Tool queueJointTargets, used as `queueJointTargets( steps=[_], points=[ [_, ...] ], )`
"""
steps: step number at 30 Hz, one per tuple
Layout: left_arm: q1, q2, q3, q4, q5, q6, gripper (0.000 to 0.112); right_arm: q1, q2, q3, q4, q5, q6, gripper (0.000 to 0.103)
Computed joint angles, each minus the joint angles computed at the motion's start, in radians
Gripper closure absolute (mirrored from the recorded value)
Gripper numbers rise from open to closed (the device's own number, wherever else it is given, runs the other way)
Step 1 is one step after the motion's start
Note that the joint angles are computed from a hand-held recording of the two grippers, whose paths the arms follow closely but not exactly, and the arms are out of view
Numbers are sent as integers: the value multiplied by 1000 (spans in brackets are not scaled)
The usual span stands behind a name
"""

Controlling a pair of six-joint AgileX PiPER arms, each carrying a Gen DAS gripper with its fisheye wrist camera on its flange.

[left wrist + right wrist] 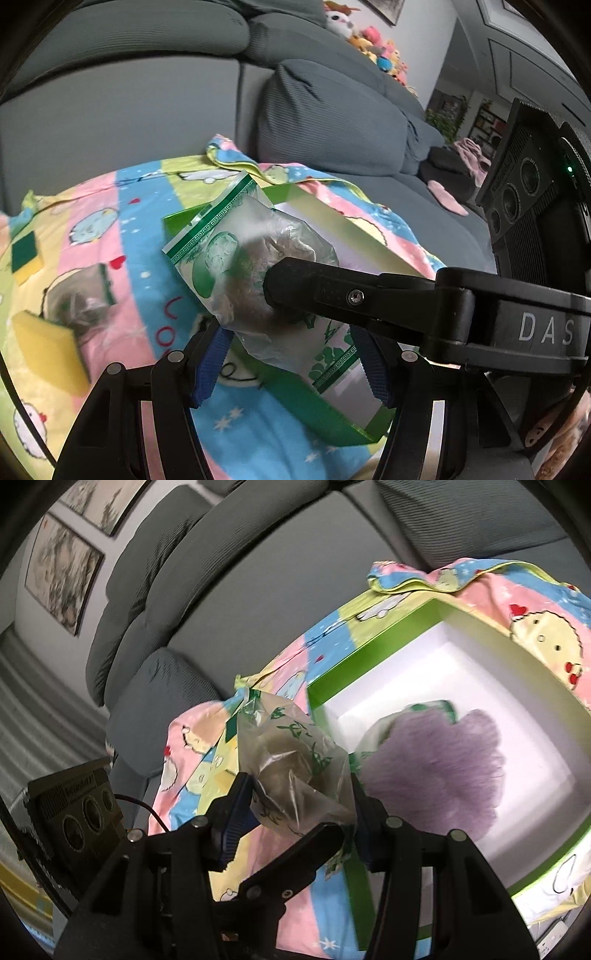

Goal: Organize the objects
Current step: 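Carry the plastic bag over the white box and release it inside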

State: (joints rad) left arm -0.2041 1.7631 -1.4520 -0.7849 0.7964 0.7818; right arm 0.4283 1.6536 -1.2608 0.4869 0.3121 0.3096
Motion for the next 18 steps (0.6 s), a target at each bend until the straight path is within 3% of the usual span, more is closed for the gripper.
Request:
queueJointTargets(
  steps=[12, 18],
  points=[
    [-84, 91, -100, 38, 24, -58, 46, -78, -61, 100, -4, -26, 37, 52],
    [-114, 118, -127, 54, 35, -91, 46, -98, -70, 120, -86, -20, 133, 52]
  ],
)
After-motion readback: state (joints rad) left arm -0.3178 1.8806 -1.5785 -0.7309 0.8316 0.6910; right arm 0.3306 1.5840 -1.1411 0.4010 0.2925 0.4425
